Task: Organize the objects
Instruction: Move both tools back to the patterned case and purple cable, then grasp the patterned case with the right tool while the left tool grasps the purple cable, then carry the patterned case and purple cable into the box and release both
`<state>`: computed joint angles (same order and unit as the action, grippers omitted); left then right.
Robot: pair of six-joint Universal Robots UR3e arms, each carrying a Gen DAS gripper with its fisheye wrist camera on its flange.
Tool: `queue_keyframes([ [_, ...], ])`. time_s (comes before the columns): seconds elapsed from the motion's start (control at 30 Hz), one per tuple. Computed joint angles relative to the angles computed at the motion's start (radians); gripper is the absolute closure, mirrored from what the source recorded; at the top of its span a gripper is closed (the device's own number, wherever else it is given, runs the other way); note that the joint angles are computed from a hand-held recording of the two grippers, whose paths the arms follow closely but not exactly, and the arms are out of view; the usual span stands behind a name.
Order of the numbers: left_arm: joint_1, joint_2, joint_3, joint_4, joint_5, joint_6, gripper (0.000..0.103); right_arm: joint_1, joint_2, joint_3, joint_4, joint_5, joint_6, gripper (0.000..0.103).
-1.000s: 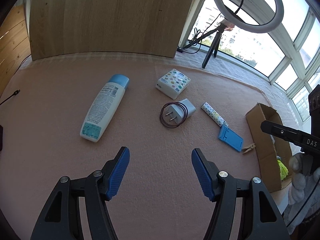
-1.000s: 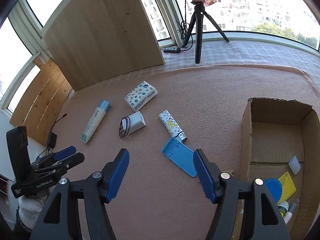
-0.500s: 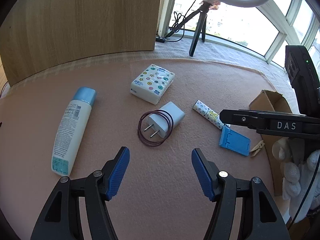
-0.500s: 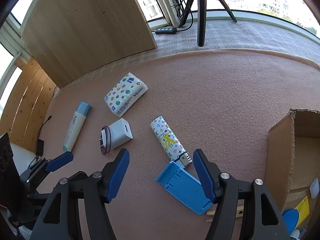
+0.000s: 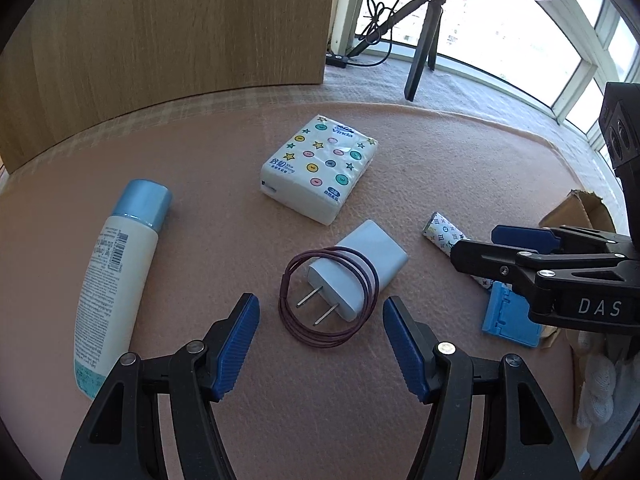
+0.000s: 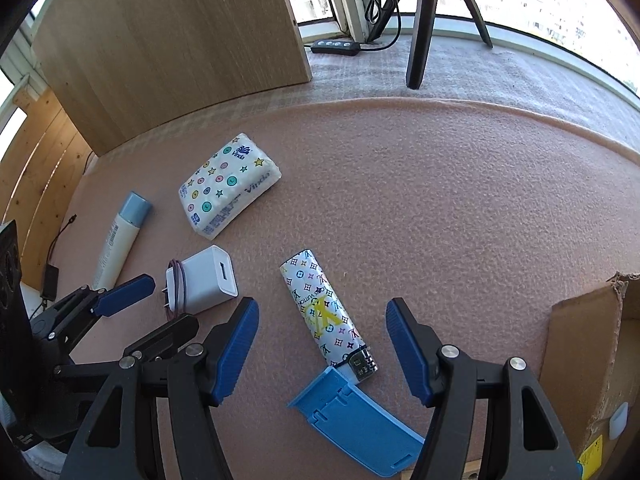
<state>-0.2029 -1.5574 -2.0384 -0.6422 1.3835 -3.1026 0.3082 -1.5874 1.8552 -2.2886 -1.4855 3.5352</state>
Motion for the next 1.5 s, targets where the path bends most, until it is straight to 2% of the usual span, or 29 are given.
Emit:
queue_keyframes([
  [0.13,0.022,0.006,-0.024,0.012,-0.026,0.009,0.05,0.013,0.036,-0.029,0.007,-0.017,-0.016,0.041],
  [0.17,0.033,0.02,-0.036,0.009,-0.038,0.014,0.059,0.018,0.045,-0.038,0.011,-0.023,-0.018,0.041],
  [0.23,0.05,0.027,-0.042,0.003,-0.057,0.02,0.07,0.023,0.064,-0.052,0.014,-0.032,-0.024,0.041],
  [0.4,0.103,0.083,-0.084,-0.018,-0.107,0.052,0.084,0.051,0.105,-0.103,0.028,-0.072,-0.029,0.043],
  [0.5,0.12,0.105,-0.104,-0.012,-0.112,0.053,0.093,0.085,0.141,-0.15,0.049,-0.126,-0.03,0.056],
  [0.57,0.138,0.116,-0.12,-0.01,-0.112,0.055,0.1,0.107,0.163,-0.181,0.067,-0.162,-0.031,0.07],
  [0.63,0.16,0.124,-0.135,-0.014,-0.118,0.059,0.1,0.119,0.17,-0.193,0.076,-0.179,-0.031,0.077],
  [0.73,0.198,0.146,-0.161,-0.019,-0.131,0.068,0.1,0.125,0.172,-0.194,0.072,-0.193,-0.029,0.081],
  [1.13,0.295,0.311,-0.208,-0.116,-0.172,0.115,0.1,0.113,0.107,-0.15,0.038,-0.158,0.021,0.082],
  [1.4,0.299,0.425,-0.2,-0.208,-0.195,0.125,0.1,0.112,-0.023,-0.091,0.046,-0.141,0.052,0.084],
  [1.5,0.296,0.472,-0.188,-0.25,-0.205,0.124,0.1,0.105,-0.093,-0.055,0.049,-0.138,0.066,0.088],
])
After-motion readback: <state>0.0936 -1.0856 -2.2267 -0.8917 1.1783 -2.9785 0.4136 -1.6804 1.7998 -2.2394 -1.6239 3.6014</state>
